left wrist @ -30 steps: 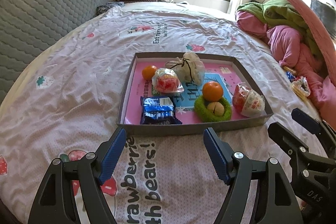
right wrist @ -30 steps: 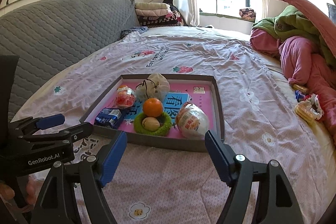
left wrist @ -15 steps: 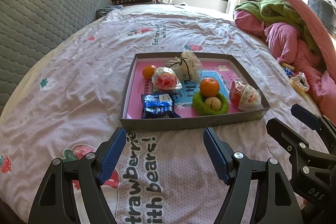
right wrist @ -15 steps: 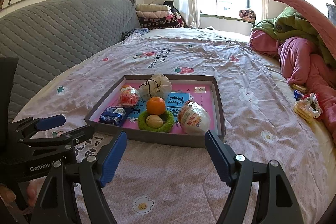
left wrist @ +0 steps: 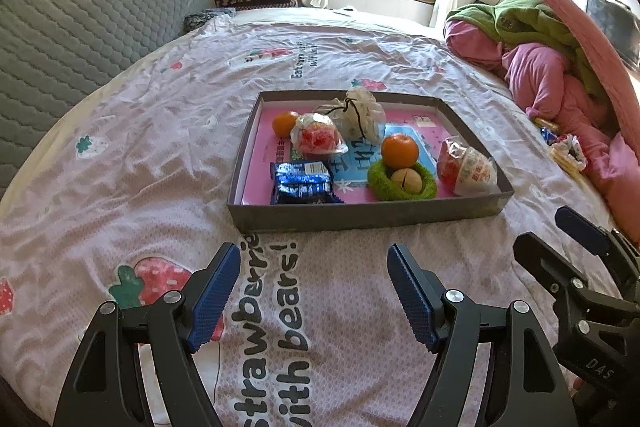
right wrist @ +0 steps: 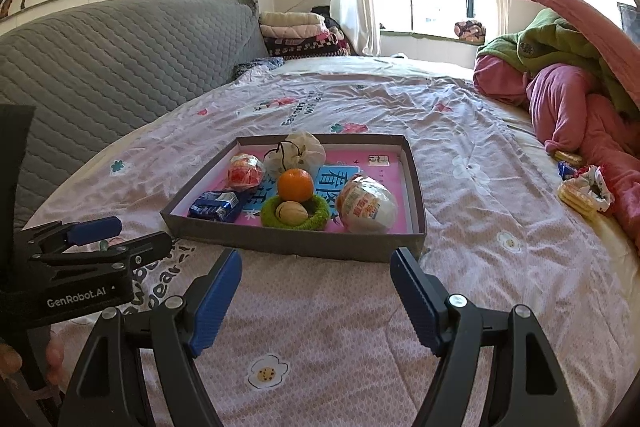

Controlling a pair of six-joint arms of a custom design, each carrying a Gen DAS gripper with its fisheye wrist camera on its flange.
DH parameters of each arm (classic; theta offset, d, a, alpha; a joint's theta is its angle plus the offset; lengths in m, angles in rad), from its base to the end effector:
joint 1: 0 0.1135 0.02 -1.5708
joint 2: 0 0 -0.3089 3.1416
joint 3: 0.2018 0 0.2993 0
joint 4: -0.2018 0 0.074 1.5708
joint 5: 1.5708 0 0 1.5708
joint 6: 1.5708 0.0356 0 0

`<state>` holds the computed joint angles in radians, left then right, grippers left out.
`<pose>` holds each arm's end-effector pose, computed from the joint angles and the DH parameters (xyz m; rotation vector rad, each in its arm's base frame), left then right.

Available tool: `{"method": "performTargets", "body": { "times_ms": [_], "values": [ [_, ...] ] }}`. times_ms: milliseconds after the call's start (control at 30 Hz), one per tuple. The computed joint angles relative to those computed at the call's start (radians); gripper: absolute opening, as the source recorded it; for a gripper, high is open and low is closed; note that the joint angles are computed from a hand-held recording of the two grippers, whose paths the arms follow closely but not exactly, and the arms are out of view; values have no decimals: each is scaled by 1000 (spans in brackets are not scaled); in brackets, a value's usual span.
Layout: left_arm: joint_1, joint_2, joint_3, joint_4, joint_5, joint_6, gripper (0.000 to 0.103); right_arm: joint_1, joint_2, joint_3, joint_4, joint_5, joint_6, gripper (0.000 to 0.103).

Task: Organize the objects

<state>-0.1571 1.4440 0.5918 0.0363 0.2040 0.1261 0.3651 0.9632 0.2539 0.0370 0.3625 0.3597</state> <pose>0.2890 -0.0531 0.1594 0.4312 2.3407 -0.2580 0.1812 0.0557 0.1548 0.1871 2.1844 -0.0010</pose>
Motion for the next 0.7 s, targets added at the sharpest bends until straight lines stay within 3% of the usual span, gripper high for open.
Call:
{"method": "performTargets", "body": {
  "times_ms": [300, 700],
  "values": [
    [1, 6, -50, 51, 2, 20, 77, 19, 2, -76, 81, 8, 6, 76],
    [-4, 13, -87, 100, -9, 16, 77, 34, -12, -92, 76, 17, 28, 76]
  ]
}}
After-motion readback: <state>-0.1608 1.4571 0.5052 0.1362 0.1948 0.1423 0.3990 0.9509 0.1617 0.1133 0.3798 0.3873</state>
